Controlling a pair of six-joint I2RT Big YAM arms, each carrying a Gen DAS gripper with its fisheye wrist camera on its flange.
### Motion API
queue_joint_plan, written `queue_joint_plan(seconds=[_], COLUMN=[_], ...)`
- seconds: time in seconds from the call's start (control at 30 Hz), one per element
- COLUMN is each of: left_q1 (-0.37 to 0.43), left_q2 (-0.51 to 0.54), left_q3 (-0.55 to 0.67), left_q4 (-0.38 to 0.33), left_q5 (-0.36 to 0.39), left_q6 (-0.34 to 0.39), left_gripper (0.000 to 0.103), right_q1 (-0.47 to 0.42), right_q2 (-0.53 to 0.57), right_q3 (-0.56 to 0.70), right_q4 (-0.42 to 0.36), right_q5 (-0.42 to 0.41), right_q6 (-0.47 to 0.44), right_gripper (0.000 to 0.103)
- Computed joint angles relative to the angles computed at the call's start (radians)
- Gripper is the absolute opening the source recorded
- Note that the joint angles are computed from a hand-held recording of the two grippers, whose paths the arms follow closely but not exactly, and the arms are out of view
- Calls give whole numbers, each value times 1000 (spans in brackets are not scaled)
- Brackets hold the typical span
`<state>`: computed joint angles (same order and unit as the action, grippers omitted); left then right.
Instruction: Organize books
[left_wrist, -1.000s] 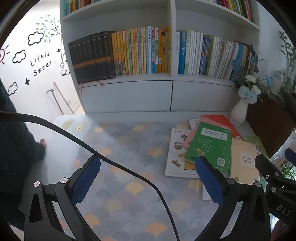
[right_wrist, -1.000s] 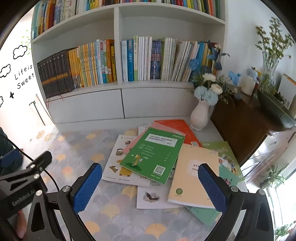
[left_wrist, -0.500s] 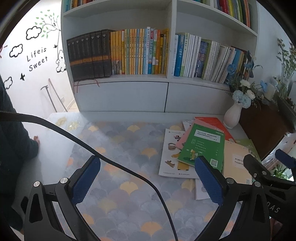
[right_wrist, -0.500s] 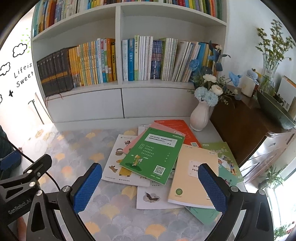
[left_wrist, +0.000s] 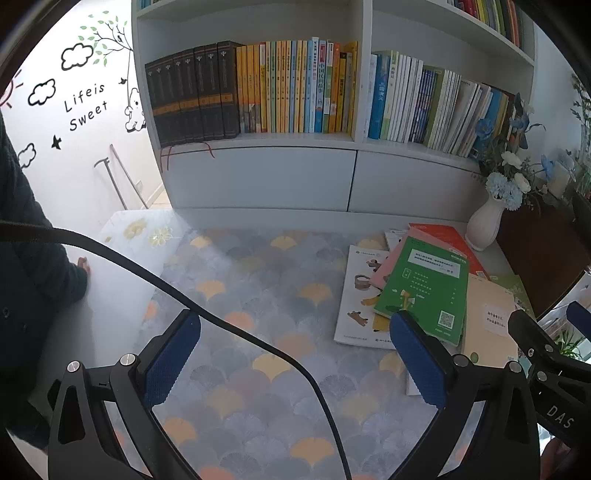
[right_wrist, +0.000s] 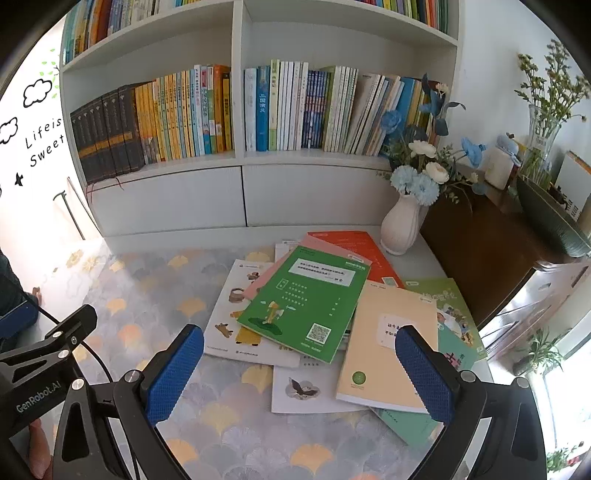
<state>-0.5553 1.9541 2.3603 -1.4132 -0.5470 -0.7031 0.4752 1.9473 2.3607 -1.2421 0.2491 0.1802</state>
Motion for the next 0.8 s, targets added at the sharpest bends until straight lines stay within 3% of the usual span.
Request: queue_joint_plan(seconds=[0.17,0.33,0.43,0.67,0.8], left_q1=[3,18,17,25,20], left_q2=[12,-25,-27,-29,-2], left_q3=[27,-35,-43,-59,-23], left_q4=[-8,40,34,28,-20], left_q5=[-5,53,41,109,84], left_q6=[2,-24,-23,-29,-31], left_gripper=[102,102,97,95,95], right_q1=[-1,2,2,5,9], right_q2=[9,2,3,0,-14], right_q3=[23,21,22,13,-13], right_q4=[-10,4,-6,-6,13], right_q5=[6,27,20,11,26], right_q6=[-9,-12,-11,-24,-41], right_gripper=[103,103,103,103,103])
